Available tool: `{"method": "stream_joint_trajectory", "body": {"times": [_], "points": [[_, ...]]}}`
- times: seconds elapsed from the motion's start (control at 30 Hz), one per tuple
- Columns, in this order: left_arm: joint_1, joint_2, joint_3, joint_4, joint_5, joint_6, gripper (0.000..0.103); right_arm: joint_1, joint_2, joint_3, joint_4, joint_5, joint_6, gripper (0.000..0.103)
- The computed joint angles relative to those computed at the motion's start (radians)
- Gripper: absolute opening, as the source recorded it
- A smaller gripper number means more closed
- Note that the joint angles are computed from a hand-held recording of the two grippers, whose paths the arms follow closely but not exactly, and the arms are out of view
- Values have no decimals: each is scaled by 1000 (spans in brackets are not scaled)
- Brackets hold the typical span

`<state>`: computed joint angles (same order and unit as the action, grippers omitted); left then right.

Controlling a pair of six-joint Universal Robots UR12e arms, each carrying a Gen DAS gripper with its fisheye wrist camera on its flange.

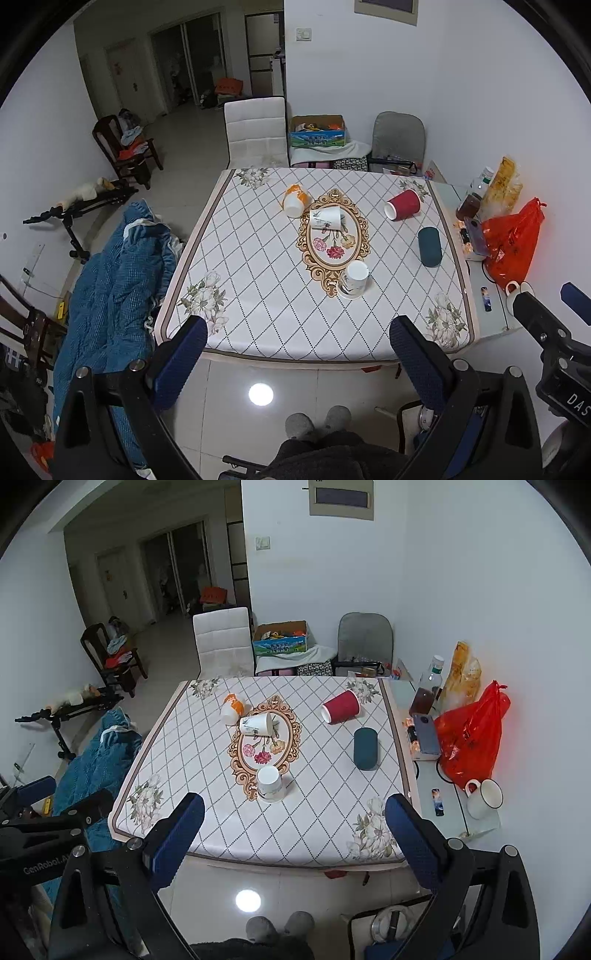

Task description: Flip cup upside down

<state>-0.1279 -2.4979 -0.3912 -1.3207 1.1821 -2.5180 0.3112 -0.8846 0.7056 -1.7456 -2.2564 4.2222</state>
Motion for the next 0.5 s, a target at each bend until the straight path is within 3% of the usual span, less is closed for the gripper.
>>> {"method": "stream_joint_trajectory", "body": {"times": [0.5], "points": [[2, 31, -58, 52, 10, -12, 101, -10, -2, 14, -22, 19, -26, 101]]}}
